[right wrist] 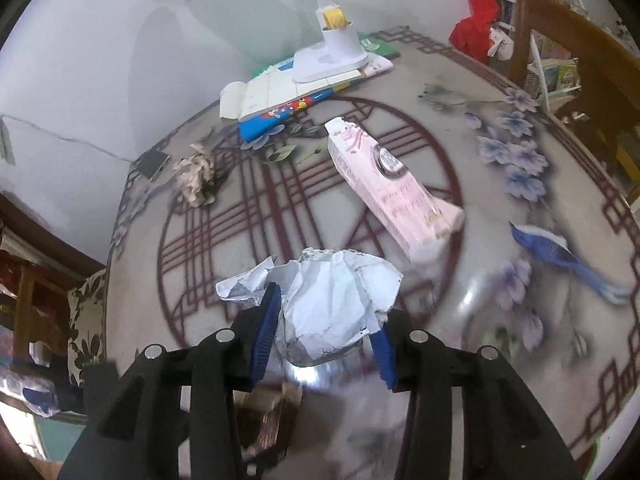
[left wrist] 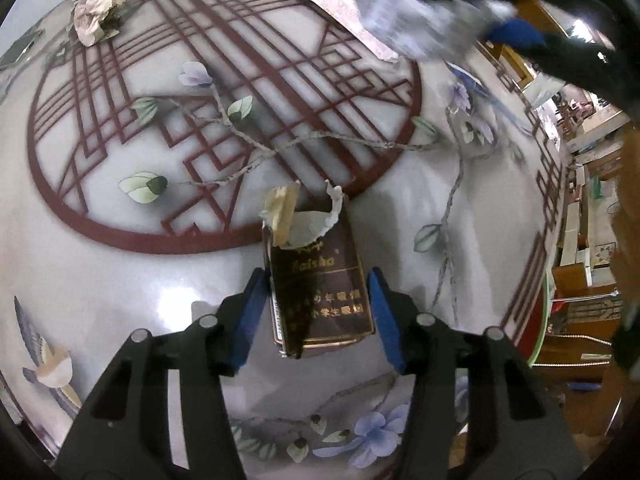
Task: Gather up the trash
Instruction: 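Grasp the crumpled white paper with the right tool while the left tool lifts the box, then carry the brown cigarette box and white paper over the red bin with both tools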
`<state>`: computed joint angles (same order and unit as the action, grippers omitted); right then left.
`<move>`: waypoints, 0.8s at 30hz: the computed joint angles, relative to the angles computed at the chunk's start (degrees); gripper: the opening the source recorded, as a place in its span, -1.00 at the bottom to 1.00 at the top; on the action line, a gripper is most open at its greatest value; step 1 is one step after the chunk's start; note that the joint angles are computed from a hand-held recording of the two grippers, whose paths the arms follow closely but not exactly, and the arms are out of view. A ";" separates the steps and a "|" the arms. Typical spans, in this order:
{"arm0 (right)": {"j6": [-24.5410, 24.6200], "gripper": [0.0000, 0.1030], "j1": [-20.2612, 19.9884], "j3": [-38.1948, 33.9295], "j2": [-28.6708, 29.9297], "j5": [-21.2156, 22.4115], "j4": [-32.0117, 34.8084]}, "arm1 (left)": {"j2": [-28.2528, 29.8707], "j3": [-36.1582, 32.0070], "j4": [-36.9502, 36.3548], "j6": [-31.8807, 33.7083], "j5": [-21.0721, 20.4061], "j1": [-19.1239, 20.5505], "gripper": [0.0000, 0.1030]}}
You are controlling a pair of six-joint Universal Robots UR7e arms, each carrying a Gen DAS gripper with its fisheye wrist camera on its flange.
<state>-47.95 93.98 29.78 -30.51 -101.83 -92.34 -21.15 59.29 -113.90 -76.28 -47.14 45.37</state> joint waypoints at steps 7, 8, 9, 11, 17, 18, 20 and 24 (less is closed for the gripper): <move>1.59 -0.18 -1.61 9.13 -8.07 1.65 -5.23 | -0.58 0.26 0.36 -0.92 3.68 -1.12 -0.14; 1.79 -0.18 -1.81 9.86 -8.90 1.96 -6.04 | -0.70 0.05 0.93 -0.96 4.50 -1.41 -0.14; 2.05 -0.18 -1.97 10.44 -9.63 2.23 -6.64 | -1.42 0.71 1.35 -1.08 5.16 -1.78 -0.14; 2.87 -0.18 -2.35 11.10 -10.89 2.98 -7.44 | -1.02 -1.12 4.37 -1.15 7.37 -2.44 -0.14; 3.63 -0.18 -3.26 15.49 -15.70 5.22 -13.01 | 1.03 -7.27 9.79 1.38 14.66 -4.58 -0.14; 3.65 -0.18 -3.42 16.20 -16.44 5.51 -14.03 | 1.70 -8.89 11.28 2.08 16.04 -4.96 -0.14; 4.03 -0.18 -3.80 16.93 -17.62 6.15 -15.34 | 2.30 -10.51 12.78 2.97 17.98 -5.69 -0.14; 4.95 -0.18 -4.64 17.63 -19.20 7.33 -16.92 | 3.93 -14.10 13.06 5.75 20.21 -6.53 -0.13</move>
